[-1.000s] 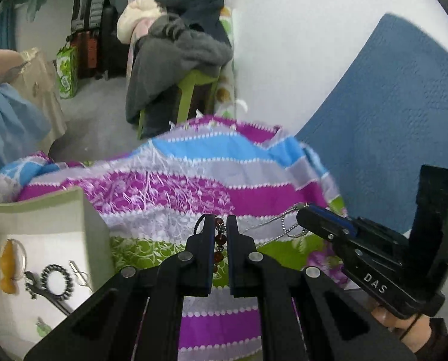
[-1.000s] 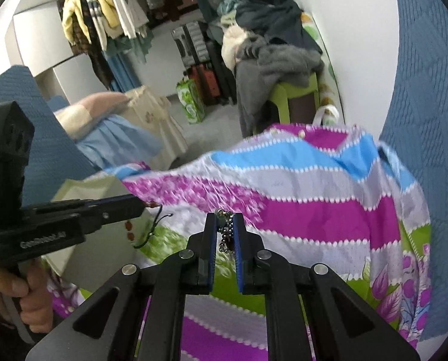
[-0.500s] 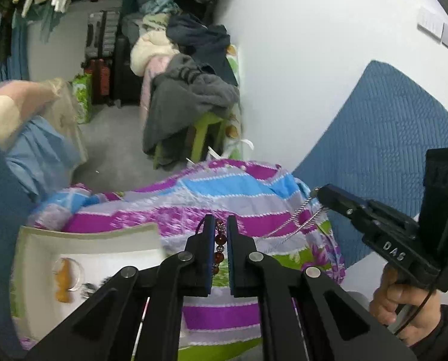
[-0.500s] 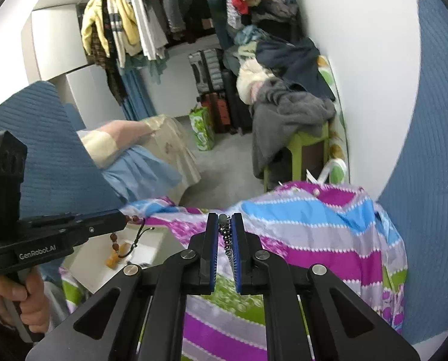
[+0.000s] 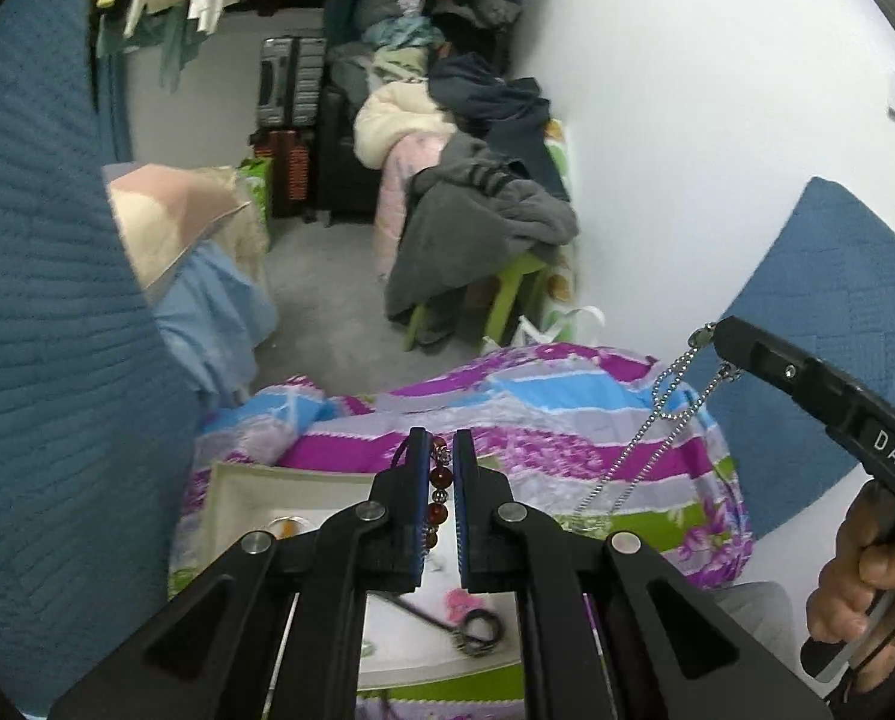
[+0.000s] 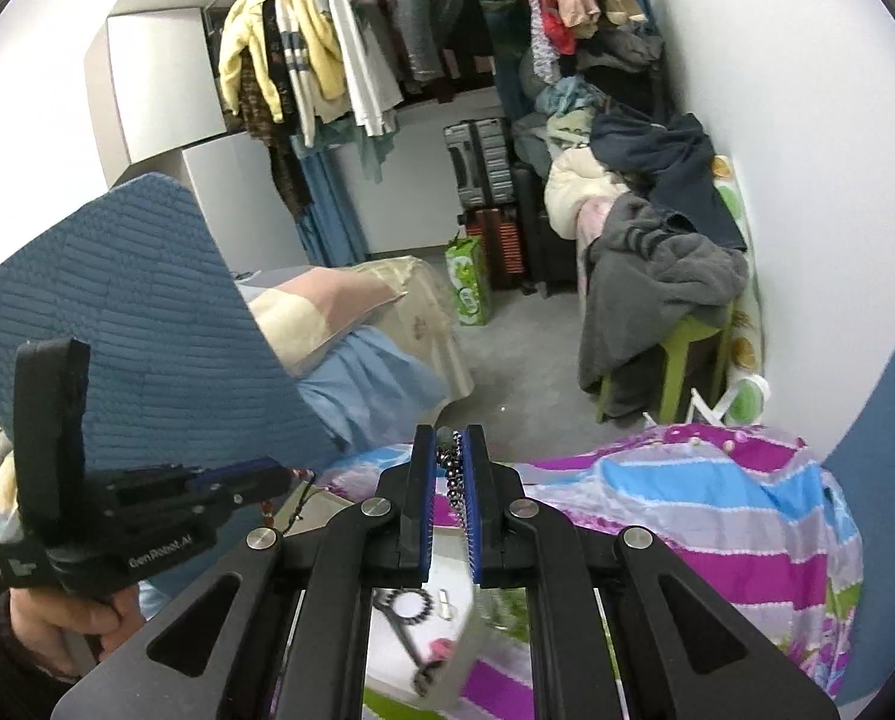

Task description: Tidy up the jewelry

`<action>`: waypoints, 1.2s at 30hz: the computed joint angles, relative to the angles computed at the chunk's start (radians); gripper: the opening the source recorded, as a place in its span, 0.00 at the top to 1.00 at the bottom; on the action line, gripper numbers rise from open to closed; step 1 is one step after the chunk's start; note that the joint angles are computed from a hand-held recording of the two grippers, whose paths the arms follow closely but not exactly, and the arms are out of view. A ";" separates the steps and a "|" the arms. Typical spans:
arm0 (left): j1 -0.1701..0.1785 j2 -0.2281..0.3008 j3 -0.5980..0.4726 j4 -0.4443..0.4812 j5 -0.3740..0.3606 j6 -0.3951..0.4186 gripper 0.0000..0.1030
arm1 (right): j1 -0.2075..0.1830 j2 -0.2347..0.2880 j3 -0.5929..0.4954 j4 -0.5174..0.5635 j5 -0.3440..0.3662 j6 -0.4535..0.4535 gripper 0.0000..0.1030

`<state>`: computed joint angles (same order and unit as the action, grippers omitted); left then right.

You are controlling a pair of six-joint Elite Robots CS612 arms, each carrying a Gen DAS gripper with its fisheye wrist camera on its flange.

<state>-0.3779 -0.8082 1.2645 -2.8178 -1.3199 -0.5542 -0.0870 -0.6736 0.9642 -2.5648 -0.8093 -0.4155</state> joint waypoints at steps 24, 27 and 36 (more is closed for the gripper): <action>0.042 0.036 0.125 0.002 -0.089 -0.067 0.94 | 0.067 0.010 0.155 0.012 -0.262 -0.016 0.93; 0.030 0.033 0.132 0.000 -0.051 -0.063 0.93 | 0.068 0.008 0.168 0.027 -0.277 -0.040 0.93; 0.025 0.008 0.144 -0.007 -0.045 -0.086 0.83 | 0.064 -0.005 0.169 0.058 -0.249 -0.058 0.65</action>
<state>-0.3524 -0.8005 1.4082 -2.8250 -1.3645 -0.6407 -0.0229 -0.6782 1.1332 -2.5069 -1.0583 -0.4732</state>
